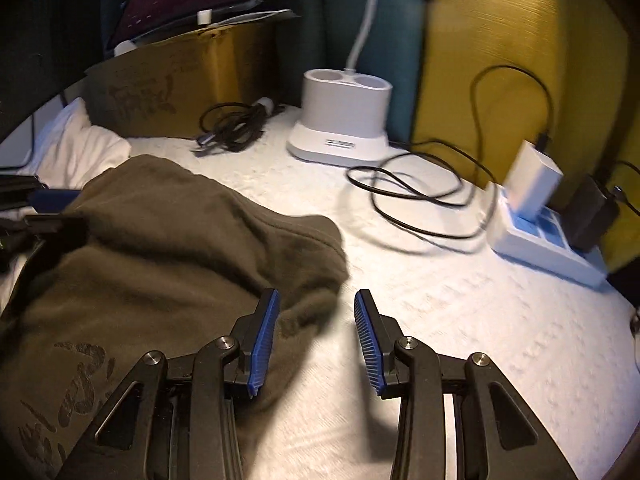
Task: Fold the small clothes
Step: 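Open the right tool and release the shirt while the left tool keeps holding it, then lay the shirt flat with the left tool, pulling it along the bedspread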
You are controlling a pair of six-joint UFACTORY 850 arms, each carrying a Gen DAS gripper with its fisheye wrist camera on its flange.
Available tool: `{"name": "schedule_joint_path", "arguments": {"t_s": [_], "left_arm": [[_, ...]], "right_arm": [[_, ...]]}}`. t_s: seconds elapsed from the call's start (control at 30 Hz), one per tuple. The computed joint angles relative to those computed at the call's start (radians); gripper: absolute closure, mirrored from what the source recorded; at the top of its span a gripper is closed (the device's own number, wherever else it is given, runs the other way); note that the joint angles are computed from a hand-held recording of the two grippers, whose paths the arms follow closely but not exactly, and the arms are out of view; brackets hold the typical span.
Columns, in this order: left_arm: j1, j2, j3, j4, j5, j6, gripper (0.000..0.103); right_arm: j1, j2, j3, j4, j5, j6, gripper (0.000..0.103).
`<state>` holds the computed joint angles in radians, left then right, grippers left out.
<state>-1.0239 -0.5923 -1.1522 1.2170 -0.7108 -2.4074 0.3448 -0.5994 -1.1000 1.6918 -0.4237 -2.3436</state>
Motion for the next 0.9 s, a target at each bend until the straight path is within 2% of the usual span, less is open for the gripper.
{"name": "schedule_joint_path", "arguments": {"t_s": [0.1,0.2,0.33,0.47,0.6,0.8,0.9], "left_arm": [[0.022,-0.023,-0.02,-0.076,-0.002,0.082,0.063],[0.038,-0.031,-0.008,-0.084,0.03,0.08,0.062],[0.02,-0.042,-0.04,-0.138,-0.042,0.146,0.062],[-0.003,-0.027,-0.038,-0.123,-0.072,0.118,0.062],[-0.052,-0.002,-0.02,0.002,-0.081,-0.036,0.062],[-0.09,-0.028,-0.053,-0.036,-0.062,-0.005,0.062],[-0.098,-0.042,-0.058,-0.073,-0.042,0.002,0.062]], "right_arm": [[-0.009,0.006,0.013,0.007,0.012,-0.005,0.063],[-0.006,0.015,0.032,0.086,0.027,-0.085,0.061],[-0.016,0.029,0.04,0.088,0.018,-0.057,0.06],[-0.037,0.051,0.056,0.0,-0.018,0.044,0.06],[-0.041,0.079,0.093,0.009,-0.026,0.023,0.06],[-0.038,0.104,0.136,0.046,-0.021,-0.016,0.057],[-0.036,0.116,0.163,0.074,-0.014,-0.054,0.048]]}}
